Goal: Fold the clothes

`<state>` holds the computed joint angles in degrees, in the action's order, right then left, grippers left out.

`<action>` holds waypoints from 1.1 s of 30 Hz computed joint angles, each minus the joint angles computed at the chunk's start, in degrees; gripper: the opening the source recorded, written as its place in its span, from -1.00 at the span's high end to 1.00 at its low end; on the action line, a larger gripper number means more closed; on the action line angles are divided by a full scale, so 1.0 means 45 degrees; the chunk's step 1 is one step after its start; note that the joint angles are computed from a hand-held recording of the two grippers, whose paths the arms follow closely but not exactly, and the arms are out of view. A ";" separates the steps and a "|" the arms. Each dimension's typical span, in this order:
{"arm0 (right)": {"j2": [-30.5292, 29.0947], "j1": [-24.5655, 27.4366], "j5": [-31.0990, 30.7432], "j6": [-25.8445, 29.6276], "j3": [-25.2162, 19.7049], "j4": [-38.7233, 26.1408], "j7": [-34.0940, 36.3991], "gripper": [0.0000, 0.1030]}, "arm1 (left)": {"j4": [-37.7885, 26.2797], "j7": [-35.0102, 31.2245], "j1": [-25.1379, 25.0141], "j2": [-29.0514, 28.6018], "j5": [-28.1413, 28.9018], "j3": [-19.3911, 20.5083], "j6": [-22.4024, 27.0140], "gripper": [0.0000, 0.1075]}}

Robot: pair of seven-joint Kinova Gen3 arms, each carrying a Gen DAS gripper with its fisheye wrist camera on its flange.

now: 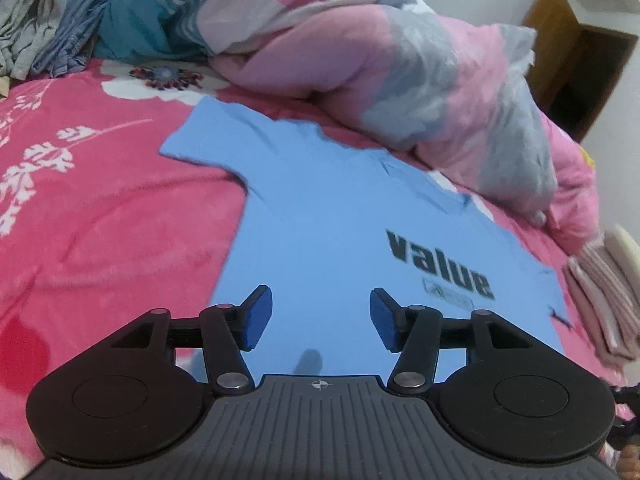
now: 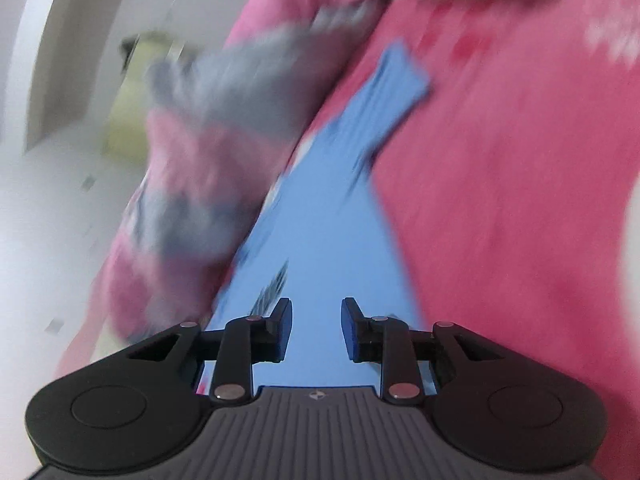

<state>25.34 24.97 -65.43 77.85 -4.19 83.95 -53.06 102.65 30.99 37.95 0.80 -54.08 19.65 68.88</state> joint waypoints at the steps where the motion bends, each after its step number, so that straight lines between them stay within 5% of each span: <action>1: -0.0019 -0.0040 0.0339 0.0155 0.0003 0.0056 -0.0071 0.44 | -0.0072 -0.0078 0.0048 0.0017 0.0149 0.0048 0.0032 -0.14; 3: -0.0231 0.0156 0.0480 -0.0156 0.0331 0.0470 -0.0110 0.54 | -0.0221 -0.0240 0.0156 0.0057 0.0485 0.0118 0.0155 -0.21; 8: -0.1397 0.0687 -0.0260 -0.1082 0.1222 0.1475 0.0820 0.44 | -0.0572 -0.0340 0.0602 0.0235 0.0895 0.0285 0.0934 -0.28; 15: -0.0613 0.0895 -0.0654 0.1496 0.0508 0.0998 0.2304 0.41 | -0.0882 -0.0107 0.1092 0.0352 0.1188 0.0253 0.1316 -0.40; 18: -0.0077 0.0624 -0.0049 0.2510 0.0271 0.0766 0.2402 0.41 | -0.0996 -0.0104 0.1407 0.0499 0.1013 0.0368 0.1633 -0.62; 21: 0.0007 0.0410 0.0755 0.2551 0.0561 0.0752 0.2165 0.54 | -0.1005 0.0095 0.1803 0.0655 0.0714 0.0422 0.2014 -0.88; 33: -0.0708 0.1059 -0.0090 0.1843 0.0884 0.1327 0.3199 0.38 | -0.1085 0.0496 0.2521 0.0845 0.0027 0.0394 0.2670 -0.91</action>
<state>22.15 29.73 -65.83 86.15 -0.21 89.92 -38.66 97.77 33.23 49.30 4.60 -53.96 21.43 80.90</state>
